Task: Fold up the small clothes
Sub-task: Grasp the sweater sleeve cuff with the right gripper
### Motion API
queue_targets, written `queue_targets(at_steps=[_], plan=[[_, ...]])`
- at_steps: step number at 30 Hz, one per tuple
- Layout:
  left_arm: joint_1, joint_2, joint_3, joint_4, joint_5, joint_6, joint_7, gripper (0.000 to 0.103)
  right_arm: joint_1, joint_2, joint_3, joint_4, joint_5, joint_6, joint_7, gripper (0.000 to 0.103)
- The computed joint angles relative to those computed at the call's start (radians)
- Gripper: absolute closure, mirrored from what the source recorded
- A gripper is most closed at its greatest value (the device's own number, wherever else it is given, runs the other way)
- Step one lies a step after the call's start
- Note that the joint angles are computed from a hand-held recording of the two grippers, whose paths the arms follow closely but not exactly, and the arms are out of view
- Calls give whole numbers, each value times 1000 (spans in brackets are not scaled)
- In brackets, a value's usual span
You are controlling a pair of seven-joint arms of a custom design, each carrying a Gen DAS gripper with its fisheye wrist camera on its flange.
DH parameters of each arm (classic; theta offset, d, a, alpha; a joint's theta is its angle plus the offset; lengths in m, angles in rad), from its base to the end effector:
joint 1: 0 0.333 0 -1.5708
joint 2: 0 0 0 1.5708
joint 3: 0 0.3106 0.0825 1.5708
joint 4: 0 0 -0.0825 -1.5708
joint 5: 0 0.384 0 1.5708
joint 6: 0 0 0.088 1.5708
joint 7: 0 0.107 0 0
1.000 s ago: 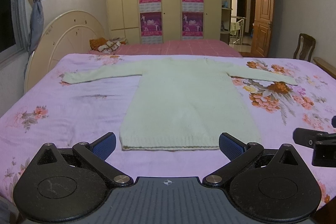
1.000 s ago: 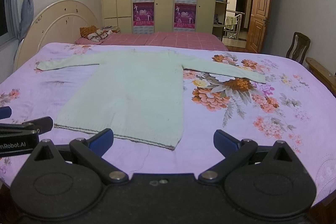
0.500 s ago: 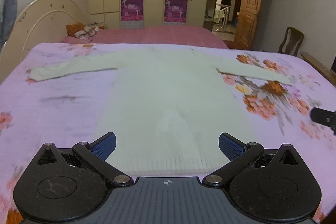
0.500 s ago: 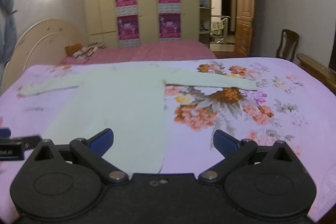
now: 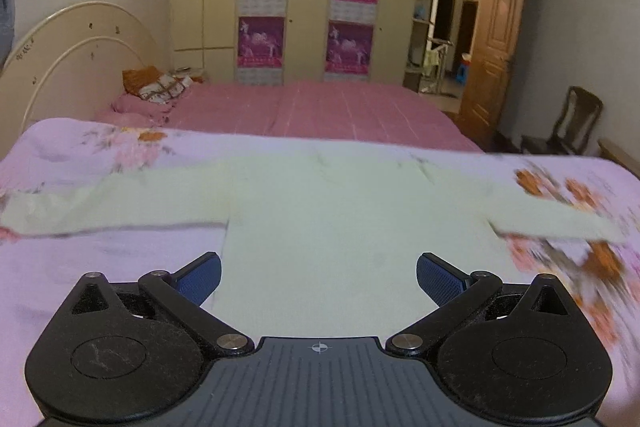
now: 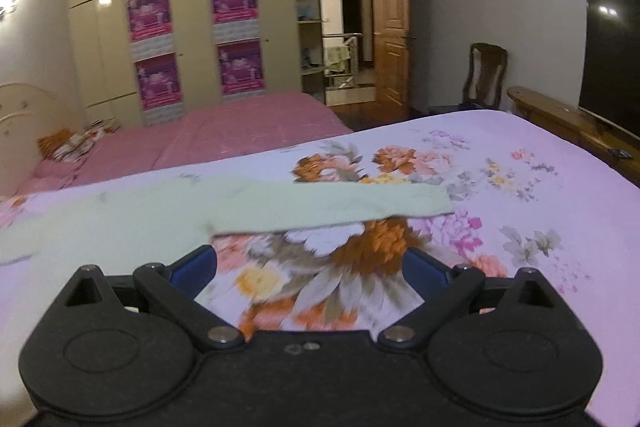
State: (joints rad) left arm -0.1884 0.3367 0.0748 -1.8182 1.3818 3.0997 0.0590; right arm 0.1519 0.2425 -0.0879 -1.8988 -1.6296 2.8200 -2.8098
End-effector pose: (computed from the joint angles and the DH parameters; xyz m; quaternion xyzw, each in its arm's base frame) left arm 0.6328 -0.1593 0.4066 -0.6302 0.6170 -0.3534 0.3119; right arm 0.6248 0.0929 0.4040 -0.4866 0.7126 -0.4007 0.3080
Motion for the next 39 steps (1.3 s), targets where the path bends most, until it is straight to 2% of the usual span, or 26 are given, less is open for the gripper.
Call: queue_targets(at_steps=[2, 5, 8, 11, 12, 13, 14, 15, 16, 18, 20, 24, 27, 29, 30, 31, 33, 39], plan=[[33, 70, -35, 68, -147, -26, 126, 0, -28, 76, -18, 83, 20, 32, 16, 6], [36, 167, -29, 173, -256, -34, 174, 0, -61, 199, -61, 214, 87, 89, 26, 6], [9, 238, 6, 250, -319, -54, 187, 0, -104, 336, -92, 352, 188, 157, -2, 7], [2, 307, 10, 327, -400, -92, 256, 0, -166, 471, -88, 482, 325, 211, -65, 11], [-2, 330, 12, 353, -423, -103, 278, 0, -185, 498, -80, 505, 371, 223, -89, 20], [-6, 346, 11, 373, -447, -116, 301, 0, -218, 530, -55, 532, 425, 235, -123, 58], [-13, 364, 15, 395, -467, -131, 318, 0, -276, 565, 5, 553, 520, 243, -207, 76], [-21, 385, 18, 422, -489, -144, 335, 0, -306, 583, 39, 561, 586, 244, -261, 77], [-32, 401, 26, 442, -505, -152, 343, 0, -315, 595, 38, 564, 604, 255, -249, 69], [-63, 419, 59, 459, -524, -148, 334, 0, -283, 599, -35, 547, 614, 309, -174, 69], [-72, 452, 66, 497, -560, -158, 363, 0, -259, 609, -101, 533, 635, 387, -112, 65], [-98, 477, 93, 521, -621, -182, 402, 0, -266, 669, -139, 588, 706, 456, -118, 65], [-108, 479, 115, 512, -672, -182, 412, 0, -325, 707, -63, 652, 743, 425, -215, 70], [-98, 487, 107, 523, -720, -203, 446, 0, -341, 714, -23, 675, 757, 369, -295, 80], [-95, 488, 106, 524, -738, -216, 465, 0, -333, 711, -33, 672, 764, 359, -308, 90], [-81, 492, 90, 529, -760, -230, 502, 0, -332, 712, -33, 673, 774, 351, -326, 97], [-52, 501, 60, 545, -802, -254, 582, 0, -315, 714, -50, 682, 786, 333, -362, 98], [26, 512, 2, 529, -912, -177, 745, 0, -211, 715, -136, 729, 810, 268, -441, 98]])
